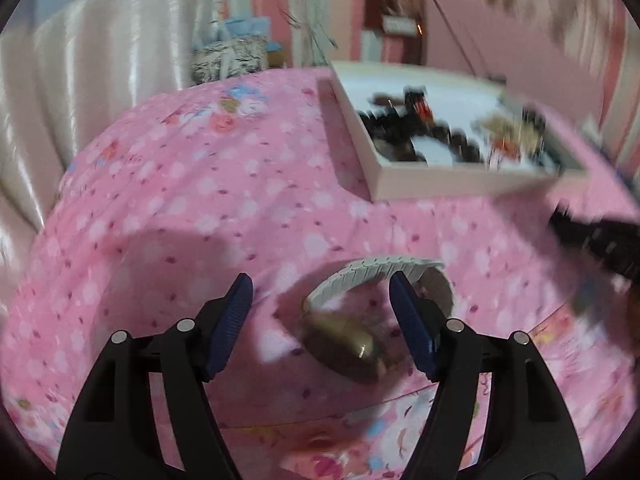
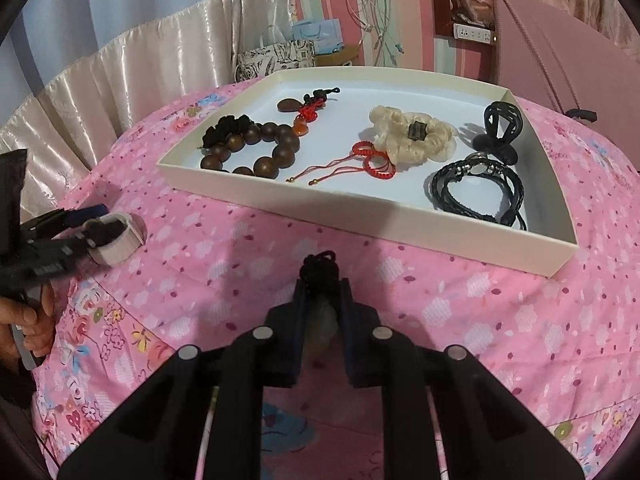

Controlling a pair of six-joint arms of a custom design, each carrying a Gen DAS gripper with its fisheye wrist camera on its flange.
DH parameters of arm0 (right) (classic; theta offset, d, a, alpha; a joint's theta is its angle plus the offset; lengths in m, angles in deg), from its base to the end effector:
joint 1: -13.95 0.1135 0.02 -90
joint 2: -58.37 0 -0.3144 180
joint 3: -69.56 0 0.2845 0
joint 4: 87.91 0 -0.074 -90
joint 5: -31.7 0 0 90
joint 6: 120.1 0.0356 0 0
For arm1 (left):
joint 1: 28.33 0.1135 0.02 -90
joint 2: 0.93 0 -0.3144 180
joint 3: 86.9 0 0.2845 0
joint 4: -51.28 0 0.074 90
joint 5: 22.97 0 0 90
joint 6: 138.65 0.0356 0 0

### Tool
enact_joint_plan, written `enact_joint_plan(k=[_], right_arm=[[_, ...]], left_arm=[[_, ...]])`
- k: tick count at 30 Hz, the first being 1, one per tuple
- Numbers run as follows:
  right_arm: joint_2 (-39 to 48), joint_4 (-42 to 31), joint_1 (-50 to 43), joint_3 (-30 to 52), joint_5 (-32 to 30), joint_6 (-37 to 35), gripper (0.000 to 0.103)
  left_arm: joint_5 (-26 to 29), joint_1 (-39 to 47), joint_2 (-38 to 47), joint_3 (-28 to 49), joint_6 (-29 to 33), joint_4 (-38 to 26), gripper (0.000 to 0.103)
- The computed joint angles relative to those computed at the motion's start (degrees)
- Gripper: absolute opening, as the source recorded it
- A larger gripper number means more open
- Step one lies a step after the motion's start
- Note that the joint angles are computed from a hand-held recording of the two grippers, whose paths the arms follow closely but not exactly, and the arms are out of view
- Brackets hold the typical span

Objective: Organize jewelry
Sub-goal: 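Close the left gripper on the white-band watch and lift it, then carry the watch in the left gripper into the tray while the right carries the jade pendant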

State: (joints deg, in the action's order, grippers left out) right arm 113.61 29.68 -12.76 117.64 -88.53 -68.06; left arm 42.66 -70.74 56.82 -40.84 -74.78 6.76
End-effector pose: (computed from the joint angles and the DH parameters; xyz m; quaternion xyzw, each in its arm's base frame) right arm 0.1506 -0.0557 0.2382 -0.1391 0.9410 0.1253 0.2819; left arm 0.1502 -0.1173 0.2333 0.0717 0.9345 0.0069 0.3485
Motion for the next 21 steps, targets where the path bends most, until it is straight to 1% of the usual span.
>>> enact_joint_plan(k=[2, 3, 4, 5, 6, 7, 9, 11, 13, 15, 18, 21], right_arm=[[-0.14, 0.09, -0.06, -0.05, 0.11, -0.05, 0.016], [-0.33, 0.11, -0.15, -0.11, 0.14, -0.05, 0.015], [-0.52, 0.19, -0.28, -0.21, 0.18, -0.05, 0.015], [-0.9, 0.37, -0.31, -0.36, 0.38, 0.14, 0.015], [-1.22, 0.58, -0.35, -0.5, 0.59, 0.27, 0.015], [-1.67, 0.84, -0.31, -0.64, 0.93, 0.63, 0.015], [-1.8, 0.92, -0.67, -0.61, 0.86, 0.65, 0.015], [-1.81, 0.84, -2.02, -0.46, -0.08, 0.48, 0.015], [-0.89, 0.09, -4.21, 0.12, -2.29, -0.43, 0.014], [-0.31, -2.01, -8.17, 1.23, -6.06, -3.11, 0.014], [1.37, -6.48, -12.94, 4.76, -10.09, -6.39, 0.014], [3.22, -9.44, -15.54, 10.18, -13.74, -6.5, 0.014]], left_arm=[[-3.75, -2.9, 3.92, 1.66, -0.66, -1.02, 0.068], [-4.68, -4.23, 3.87, 1.59, -1.03, -0.64, 0.059], [-4.35, -4.48, 3.6, 1.33, -1.18, -0.1, 0.046], [-4.67, -4.88, 3.52, 1.23, -1.6, 0.09, 0.042], [-5.68, -5.33, 3.68, 1.57, -2.27, -0.32, 0.03], [-6.2, -5.33, 3.53, 1.52, -3.23, -0.5, 0.023], [-5.6, -4.64, 2.74, 1.23, -4.03, -0.41, 0.02], [-3.81, -2.96, 1.24, 0.69, -4.44, -0.01, 0.018], [-2.87, -2.01, -0.95, 0.06, -5.2, -0.3, 0.015], [-2.82, -2.46, -2.86, 0.74, -6.75, -1.47, 0.014], [-5.98, -5.13, -4.17, 4.53, -7.81, -4.95, 0.014], [-8.08, -6.49, -3.27, 10.08, -6.75, -6.66, 0.014]])
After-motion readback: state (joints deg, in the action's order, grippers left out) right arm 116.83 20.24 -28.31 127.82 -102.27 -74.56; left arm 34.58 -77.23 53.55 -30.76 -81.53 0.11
